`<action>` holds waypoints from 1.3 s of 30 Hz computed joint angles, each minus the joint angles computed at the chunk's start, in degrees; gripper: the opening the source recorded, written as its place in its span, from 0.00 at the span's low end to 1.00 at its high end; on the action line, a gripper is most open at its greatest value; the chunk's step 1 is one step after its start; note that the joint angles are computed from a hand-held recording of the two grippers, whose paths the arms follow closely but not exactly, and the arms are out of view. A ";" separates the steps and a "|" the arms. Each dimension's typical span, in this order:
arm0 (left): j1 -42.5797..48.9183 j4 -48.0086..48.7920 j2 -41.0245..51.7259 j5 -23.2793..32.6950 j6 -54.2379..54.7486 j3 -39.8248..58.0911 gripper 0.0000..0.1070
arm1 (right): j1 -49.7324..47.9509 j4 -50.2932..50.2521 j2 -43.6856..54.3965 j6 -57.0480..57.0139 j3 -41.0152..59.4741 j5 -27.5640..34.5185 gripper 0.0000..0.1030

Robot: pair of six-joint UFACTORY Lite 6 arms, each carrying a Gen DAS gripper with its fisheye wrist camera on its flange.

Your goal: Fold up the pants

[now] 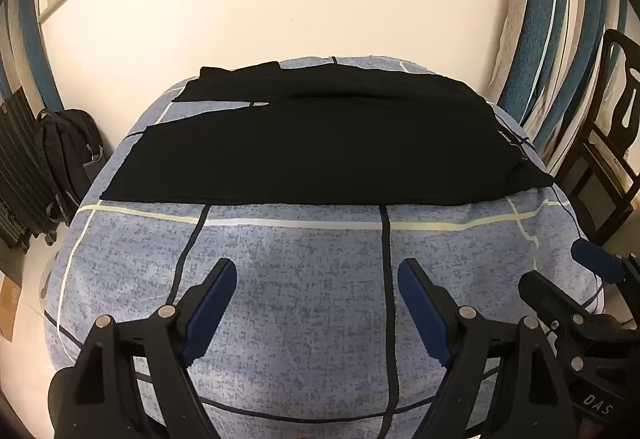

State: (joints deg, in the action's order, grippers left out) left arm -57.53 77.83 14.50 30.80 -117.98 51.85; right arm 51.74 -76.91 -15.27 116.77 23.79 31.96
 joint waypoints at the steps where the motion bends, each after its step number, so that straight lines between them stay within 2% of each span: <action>1: 0.08 -0.12 -0.05 -0.29 -0.09 -0.01 0.79 | 0.14 -0.41 0.06 0.52 -0.12 0.04 0.79; 5: -0.57 -0.50 0.89 1.40 0.19 0.95 0.79 | 1.44 -1.18 1.09 2.29 -0.03 1.28 0.79; 11: -4.23 -4.31 0.67 5.01 1.62 2.12 0.79 | 1.46 3.59 -1.27 -3.53 1.14 1.72 0.79; 14: -1.60 -2.42 -1.09 2.43 0.93 -0.01 0.79 | 0.96 2.33 -1.59 -2.40 0.53 1.20 0.79; 39: -1.93 -3.24 -2.37 3.14 1.40 -1.16 0.79 | 0.92 2.73 -2.31 -2.76 0.30 0.72 0.79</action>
